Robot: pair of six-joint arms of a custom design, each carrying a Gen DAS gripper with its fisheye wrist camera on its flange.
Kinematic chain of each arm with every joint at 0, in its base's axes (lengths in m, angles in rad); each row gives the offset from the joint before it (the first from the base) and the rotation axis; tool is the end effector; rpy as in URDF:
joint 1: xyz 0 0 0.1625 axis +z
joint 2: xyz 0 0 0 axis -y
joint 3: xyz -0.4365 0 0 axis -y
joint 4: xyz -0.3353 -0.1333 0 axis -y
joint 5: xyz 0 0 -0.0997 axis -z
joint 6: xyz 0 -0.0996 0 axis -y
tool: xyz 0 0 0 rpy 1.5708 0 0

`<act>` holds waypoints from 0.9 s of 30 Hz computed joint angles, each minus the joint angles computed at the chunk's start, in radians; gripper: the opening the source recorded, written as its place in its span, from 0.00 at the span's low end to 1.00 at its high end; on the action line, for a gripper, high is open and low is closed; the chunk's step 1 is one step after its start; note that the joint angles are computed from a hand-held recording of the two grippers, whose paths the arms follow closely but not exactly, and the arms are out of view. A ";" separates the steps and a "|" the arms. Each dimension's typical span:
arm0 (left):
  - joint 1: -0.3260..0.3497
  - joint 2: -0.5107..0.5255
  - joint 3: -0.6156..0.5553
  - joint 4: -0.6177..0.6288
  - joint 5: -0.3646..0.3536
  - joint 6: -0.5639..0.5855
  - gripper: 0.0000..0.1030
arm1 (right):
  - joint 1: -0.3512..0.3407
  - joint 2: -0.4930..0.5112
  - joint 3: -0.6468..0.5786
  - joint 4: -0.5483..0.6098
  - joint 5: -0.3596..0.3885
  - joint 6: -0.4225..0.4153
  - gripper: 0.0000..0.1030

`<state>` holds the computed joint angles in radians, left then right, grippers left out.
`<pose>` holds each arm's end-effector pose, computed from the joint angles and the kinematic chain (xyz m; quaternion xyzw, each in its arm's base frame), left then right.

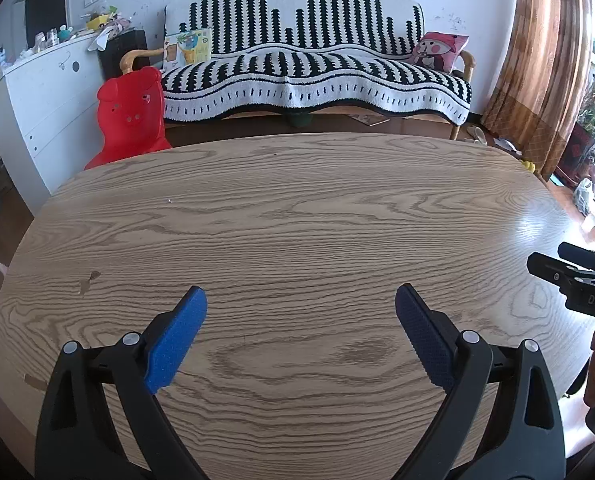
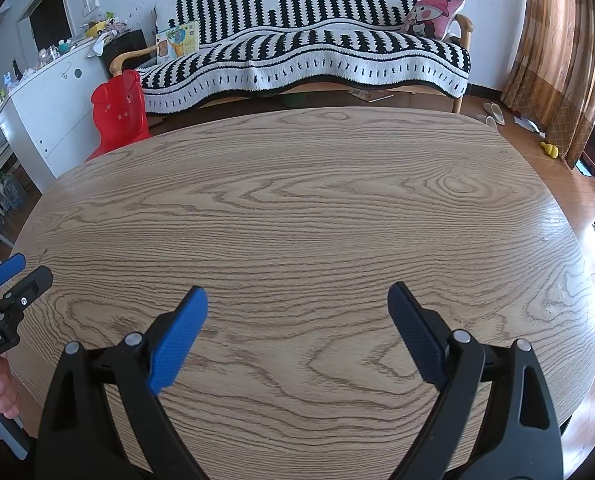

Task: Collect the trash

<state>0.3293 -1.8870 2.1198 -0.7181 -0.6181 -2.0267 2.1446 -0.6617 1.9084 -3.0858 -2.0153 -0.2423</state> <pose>-0.1066 -0.2631 0.3849 -0.0723 0.7937 -0.4209 0.4332 0.3860 -0.4305 0.0526 0.3565 -0.8990 0.1647 0.1939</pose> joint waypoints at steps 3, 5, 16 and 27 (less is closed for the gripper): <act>-0.004 -0.001 0.000 0.006 -0.004 -0.007 0.90 | 0.000 0.000 0.001 -0.001 0.001 0.000 0.86; 0.000 -0.001 -0.001 0.003 -0.001 -0.001 0.90 | 0.000 -0.001 0.001 0.000 0.000 -0.001 0.86; -0.012 -0.004 0.001 0.015 -0.015 -0.015 0.90 | 0.000 0.001 -0.002 0.000 0.000 -0.001 0.86; -0.020 0.002 0.001 0.025 -0.025 -0.027 0.90 | 0.000 0.000 -0.004 0.000 -0.001 -0.002 0.86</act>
<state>0.3094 -1.8853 2.1203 -0.6931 -0.6431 -2.0534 2.1450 -0.6616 1.9046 -3.0858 -2.0162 -0.2438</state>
